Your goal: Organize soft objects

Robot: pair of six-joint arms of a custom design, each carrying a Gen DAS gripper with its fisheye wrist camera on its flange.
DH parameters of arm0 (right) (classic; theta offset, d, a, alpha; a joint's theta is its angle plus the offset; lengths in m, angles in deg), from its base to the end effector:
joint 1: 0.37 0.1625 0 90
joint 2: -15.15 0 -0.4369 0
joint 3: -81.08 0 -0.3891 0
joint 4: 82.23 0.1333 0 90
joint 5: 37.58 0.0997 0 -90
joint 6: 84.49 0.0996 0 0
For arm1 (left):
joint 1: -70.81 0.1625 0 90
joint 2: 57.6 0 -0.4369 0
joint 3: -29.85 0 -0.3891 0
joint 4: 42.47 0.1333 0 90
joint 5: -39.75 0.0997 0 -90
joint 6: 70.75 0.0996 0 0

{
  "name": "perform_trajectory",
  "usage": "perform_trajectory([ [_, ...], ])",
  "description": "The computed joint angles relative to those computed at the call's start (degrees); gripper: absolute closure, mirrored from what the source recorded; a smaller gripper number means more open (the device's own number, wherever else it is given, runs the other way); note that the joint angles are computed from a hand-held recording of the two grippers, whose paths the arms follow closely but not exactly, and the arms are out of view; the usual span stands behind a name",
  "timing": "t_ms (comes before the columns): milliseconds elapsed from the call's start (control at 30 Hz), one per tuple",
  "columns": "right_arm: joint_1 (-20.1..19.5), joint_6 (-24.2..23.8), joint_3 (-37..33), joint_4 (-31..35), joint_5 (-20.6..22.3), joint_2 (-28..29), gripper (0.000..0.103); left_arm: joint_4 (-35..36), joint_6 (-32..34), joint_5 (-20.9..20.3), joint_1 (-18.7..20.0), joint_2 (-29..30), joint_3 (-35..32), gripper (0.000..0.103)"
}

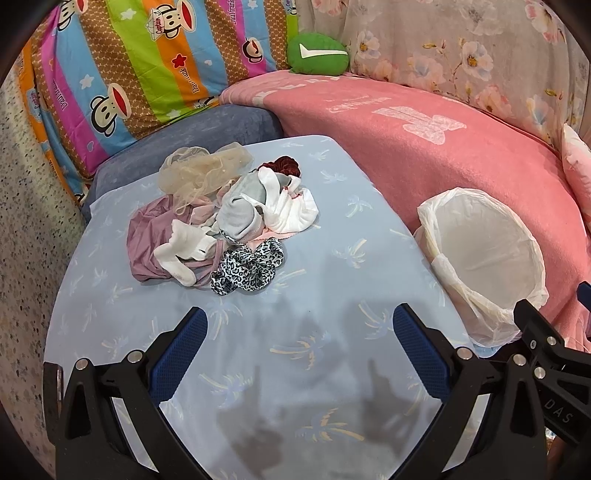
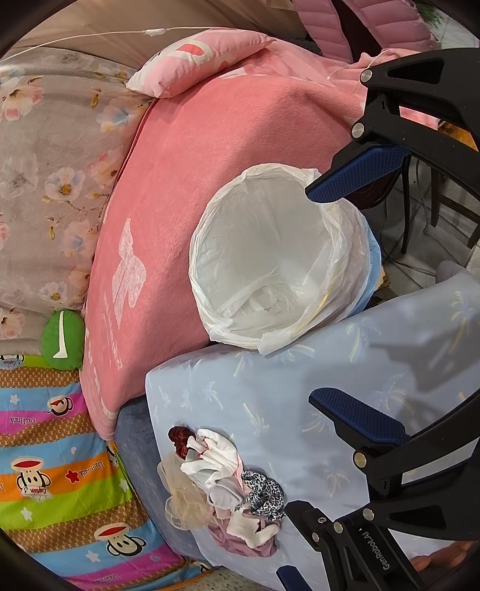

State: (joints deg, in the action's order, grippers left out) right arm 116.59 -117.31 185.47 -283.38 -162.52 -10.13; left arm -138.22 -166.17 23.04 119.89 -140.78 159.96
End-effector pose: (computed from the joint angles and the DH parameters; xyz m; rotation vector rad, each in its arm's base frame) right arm 0.3384 -0.4970 -0.0493 1.0213 -2.2178 0.6582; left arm -0.0720 -0.4322 0.2249 -0.3855 1.8721 -1.0140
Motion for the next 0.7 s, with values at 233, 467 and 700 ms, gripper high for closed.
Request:
perform_trajectory([
  [233, 0.0, -0.02, 0.03, -0.07, 0.01, -0.01, 0.006, 0.62, -0.46, 0.18, -0.04, 0.14, -0.17, 0.007],
  [467, 0.03, -0.05, -0.06, -0.11, 0.02, 0.03, 0.006, 0.51, -0.37, 0.18, 0.01, 0.17, -0.2, 0.007],
  [700, 0.16, -0.05, -0.02, -0.04, 0.01, -0.12, 0.006, 0.22, -0.19, 0.37, 0.01, 0.31, -0.27, 0.007],
])
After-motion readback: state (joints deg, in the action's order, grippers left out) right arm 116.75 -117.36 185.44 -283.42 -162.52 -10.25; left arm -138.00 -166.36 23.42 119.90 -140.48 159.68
